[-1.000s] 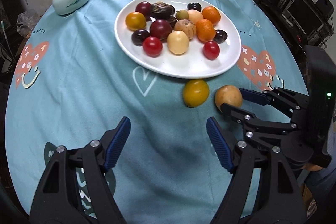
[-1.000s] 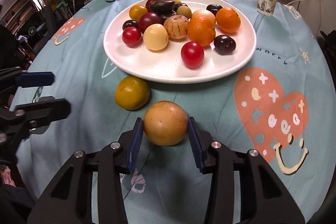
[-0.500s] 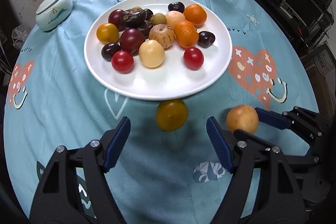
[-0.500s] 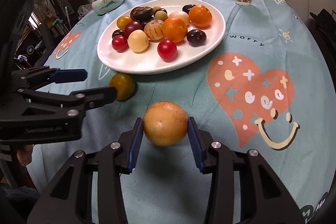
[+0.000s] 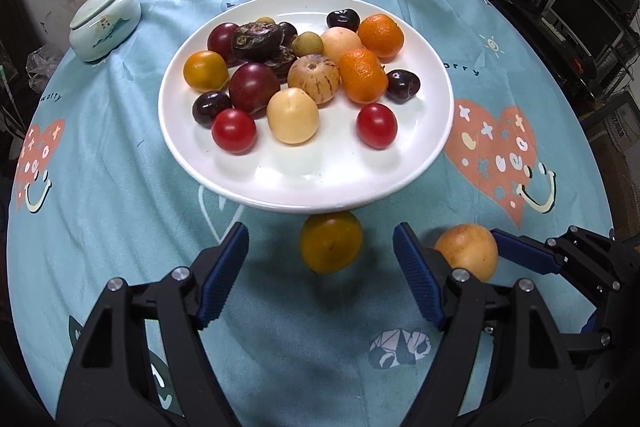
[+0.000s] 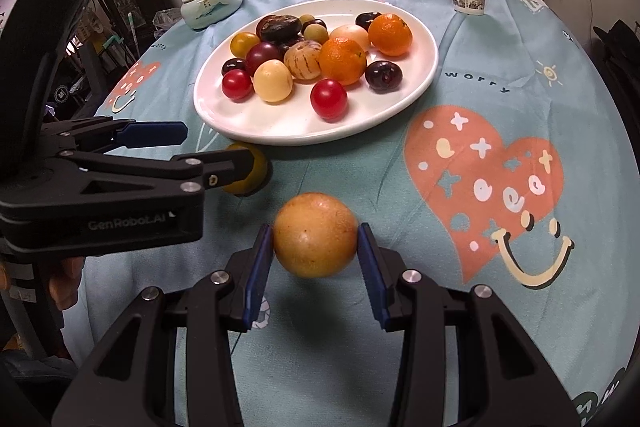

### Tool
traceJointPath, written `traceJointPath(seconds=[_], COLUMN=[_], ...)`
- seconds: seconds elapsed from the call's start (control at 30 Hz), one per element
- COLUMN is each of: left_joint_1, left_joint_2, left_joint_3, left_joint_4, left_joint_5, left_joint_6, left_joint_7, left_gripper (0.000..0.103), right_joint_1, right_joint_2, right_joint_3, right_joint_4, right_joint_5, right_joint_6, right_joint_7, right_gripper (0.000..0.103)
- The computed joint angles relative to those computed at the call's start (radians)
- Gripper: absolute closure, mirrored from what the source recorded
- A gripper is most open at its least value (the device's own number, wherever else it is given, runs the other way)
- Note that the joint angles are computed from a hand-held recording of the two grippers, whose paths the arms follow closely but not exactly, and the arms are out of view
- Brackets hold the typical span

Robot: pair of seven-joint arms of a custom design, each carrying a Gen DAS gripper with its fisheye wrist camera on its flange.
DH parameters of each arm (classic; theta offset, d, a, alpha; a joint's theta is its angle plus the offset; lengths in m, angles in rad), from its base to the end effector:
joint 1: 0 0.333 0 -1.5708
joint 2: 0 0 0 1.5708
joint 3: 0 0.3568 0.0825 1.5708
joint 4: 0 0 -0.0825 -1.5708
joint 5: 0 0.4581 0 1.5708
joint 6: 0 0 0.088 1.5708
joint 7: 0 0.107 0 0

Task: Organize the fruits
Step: 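Grasp the tan round pear with the right tool while the left grasps the yellow-orange fruit, then carry both fruits onto the white plate and open both tools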

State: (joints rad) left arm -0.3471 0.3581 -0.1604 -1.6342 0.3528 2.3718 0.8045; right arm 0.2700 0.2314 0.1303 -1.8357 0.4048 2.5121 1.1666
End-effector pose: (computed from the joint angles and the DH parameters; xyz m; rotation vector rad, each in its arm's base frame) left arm 0.6866 -0.3601 0.4628 -2.0577 1.9120 -0.4909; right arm 0.6752 0.2755 0.4577 -2.2441 1.3030 -0.0969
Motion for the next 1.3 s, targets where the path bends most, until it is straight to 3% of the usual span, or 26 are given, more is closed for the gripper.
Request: traceJointPath(seconds=[0.1,0.17,0.2,0.23,0.67,1.3], left_joint_1=[-0.002,0.001,0.011,0.024,0.001,0.031], left_joint_2=[0.025,0.038,0.043,0.04,-0.046,-0.271], left_joint_3=[0.003,0.001,-0.007,-0.019,-0.01,-0.046], left_joint_4=[0.022,0.032,0.032,0.021,-0.062,-0.282], left_joint_5=[0.004,-0.005,-0.029,-0.062,-0.027,0.108], left_joint_6=[-0.01,-0.014,-0.008,0.022,0.036,0.043], left_joint_7=[0.006,0.02,0.038,0.065,0.06,-0.099], left_gripper=[0.028,0.044,0.061,0.065,0.066,0.066], right_joint_1=[0.0,-0.001,0.0,-0.001,0.009,0.068], right_joint_2=[0.004,0.005,0.006,0.006,-0.036,-0.169], right_joint_3=[-0.001,-0.001,-0.002,-0.002,-0.001,0.002], right_joint_4=[0.003,0.004,0.005,0.006,-0.04,-0.164], right_joint_5=[-0.002,-0.002,-0.006,-0.005,-0.015,0.02], right_joint_6=[-0.002,-0.004,-0.003,-0.006,0.007,0.051], right_joint_7=[0.005,0.007,0.011,0.012,0.031,-0.032], right_gripper=[0.06,0.06,0.06,0.06,0.06,0.06])
